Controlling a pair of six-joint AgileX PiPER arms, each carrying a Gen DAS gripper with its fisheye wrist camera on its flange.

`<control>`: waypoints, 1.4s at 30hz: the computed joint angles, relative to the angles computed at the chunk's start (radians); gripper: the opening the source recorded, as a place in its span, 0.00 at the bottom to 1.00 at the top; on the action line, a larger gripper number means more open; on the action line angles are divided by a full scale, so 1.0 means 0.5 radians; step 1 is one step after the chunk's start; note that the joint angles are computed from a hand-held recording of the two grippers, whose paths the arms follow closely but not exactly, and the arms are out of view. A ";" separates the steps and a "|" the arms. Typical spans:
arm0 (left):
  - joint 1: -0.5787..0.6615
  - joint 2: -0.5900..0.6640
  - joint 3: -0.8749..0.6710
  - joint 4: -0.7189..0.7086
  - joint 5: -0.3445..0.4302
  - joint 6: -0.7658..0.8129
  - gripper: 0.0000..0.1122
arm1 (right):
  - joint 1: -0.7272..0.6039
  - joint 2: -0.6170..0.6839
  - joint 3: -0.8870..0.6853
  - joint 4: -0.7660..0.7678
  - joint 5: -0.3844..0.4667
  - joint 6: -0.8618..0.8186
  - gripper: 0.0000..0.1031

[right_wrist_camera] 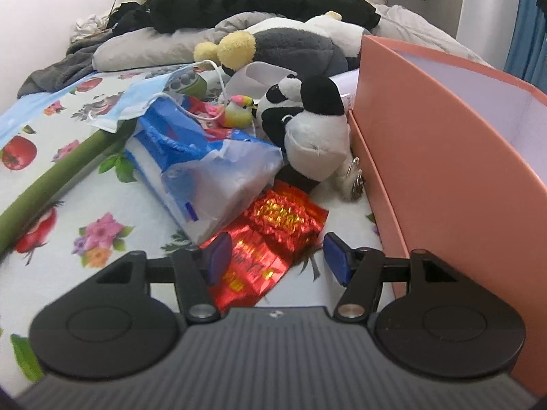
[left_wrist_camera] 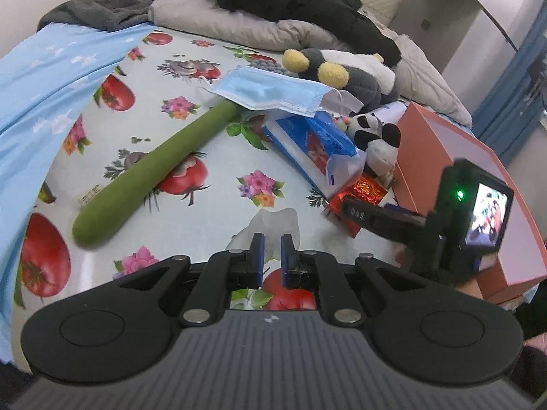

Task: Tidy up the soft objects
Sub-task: 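Lift the red foil wrapper with the right gripper, then carry the red wrapper over the pink box and open the right gripper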

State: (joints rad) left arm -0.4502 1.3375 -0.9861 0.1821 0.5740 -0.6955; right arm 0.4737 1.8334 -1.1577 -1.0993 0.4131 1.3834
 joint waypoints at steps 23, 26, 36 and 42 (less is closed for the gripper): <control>0.210 0.163 0.023 -0.494 -0.280 0.602 0.10 | -0.046 -0.107 0.135 -0.074 -0.322 -0.089 0.41; 0.170 0.132 0.040 -0.397 -0.274 0.503 0.10 | -0.014 -0.231 0.230 0.166 -0.277 -0.287 0.41; -0.001 -0.056 0.070 -0.231 -0.161 0.271 0.10 | 0.088 -0.885 0.520 1.180 0.039 -1.156 0.41; -0.096 -0.176 0.044 -0.158 -0.034 0.149 0.10 | 0.067 -1.183 0.521 1.497 0.213 -1.407 0.41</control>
State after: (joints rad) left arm -0.4981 1.2496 -0.9639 0.1029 0.5570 -0.6212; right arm 0.5073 1.2416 -0.8970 -0.3509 0.5197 0.6798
